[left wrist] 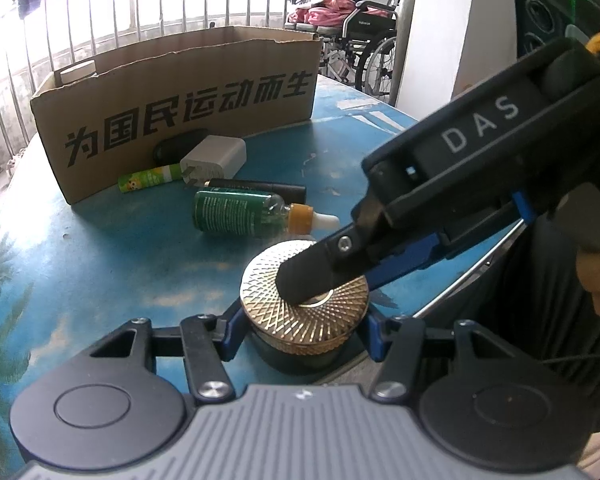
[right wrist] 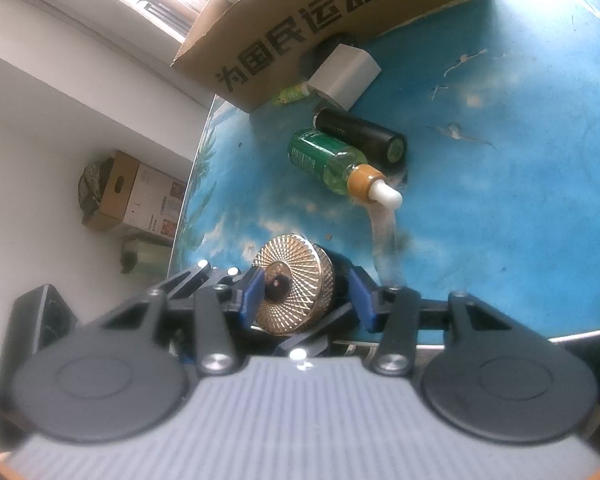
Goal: Organize rigid objects
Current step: 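Hold the gold-lidded jar with the right gripper while the left gripper presses its lid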
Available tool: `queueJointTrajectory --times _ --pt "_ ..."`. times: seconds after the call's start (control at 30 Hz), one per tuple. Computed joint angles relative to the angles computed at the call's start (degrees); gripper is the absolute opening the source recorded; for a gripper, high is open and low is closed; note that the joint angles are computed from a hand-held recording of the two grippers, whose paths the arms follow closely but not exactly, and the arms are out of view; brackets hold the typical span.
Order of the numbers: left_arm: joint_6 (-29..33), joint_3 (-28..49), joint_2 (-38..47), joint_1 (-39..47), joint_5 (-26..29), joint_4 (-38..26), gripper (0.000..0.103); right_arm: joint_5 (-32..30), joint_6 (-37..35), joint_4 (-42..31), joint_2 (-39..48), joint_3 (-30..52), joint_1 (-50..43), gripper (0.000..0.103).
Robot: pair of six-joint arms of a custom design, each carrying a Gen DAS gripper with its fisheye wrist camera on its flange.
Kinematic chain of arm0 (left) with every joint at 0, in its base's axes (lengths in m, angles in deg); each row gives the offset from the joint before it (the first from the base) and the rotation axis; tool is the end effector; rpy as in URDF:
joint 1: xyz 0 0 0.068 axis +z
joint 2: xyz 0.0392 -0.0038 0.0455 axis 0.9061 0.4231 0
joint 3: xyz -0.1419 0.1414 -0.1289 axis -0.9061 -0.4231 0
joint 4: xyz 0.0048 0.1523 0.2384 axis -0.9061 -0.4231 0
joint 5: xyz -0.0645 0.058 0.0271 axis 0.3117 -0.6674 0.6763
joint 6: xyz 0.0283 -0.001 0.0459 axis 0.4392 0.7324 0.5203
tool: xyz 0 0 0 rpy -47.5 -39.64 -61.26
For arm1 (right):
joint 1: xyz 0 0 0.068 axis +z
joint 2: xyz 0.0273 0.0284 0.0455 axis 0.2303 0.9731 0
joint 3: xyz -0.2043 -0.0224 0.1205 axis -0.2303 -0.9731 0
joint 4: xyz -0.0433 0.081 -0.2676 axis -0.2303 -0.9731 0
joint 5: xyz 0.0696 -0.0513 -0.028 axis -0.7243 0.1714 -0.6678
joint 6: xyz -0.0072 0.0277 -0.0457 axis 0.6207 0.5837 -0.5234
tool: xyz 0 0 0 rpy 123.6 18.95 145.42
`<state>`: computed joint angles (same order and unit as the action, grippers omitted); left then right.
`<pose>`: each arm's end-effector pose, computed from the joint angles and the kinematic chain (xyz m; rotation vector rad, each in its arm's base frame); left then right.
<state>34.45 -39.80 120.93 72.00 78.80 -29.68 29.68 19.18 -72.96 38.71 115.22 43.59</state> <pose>0.2687 0.0133 0.0733 0.8451 2.2339 -0.4002 0.2262 0.1431 0.1312 0.2546 2.5234 0.9410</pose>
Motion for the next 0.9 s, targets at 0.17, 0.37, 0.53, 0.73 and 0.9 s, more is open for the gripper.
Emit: queueJointTrajectory --times 0.17,0.37,0.53,0.73,0.9 --pt "0.2 -0.42 -0.23 0.38 0.28 0.45 0.057 -0.06 -0.05 0.05 0.04 0.0 -0.03 0.047" --pt "0.06 -0.23 -0.8 -0.21 -0.64 -0.27 0.057 0.11 -0.38 -0.35 -0.03 0.1 0.1 0.047" --pt "0.06 0.11 -0.3 -0.2 -0.32 -0.17 0.057 0.05 -0.17 -0.21 0.1 0.14 0.14 0.047" --pt "0.14 0.06 0.15 0.13 0.13 0.3 0.058 0.26 -0.36 -0.45 -0.04 0.15 0.21 0.047" --pt "-0.09 -0.05 -0.29 -0.33 -0.28 0.14 0.057 0.39 -0.49 -0.72 -0.24 0.15 0.17 0.047"
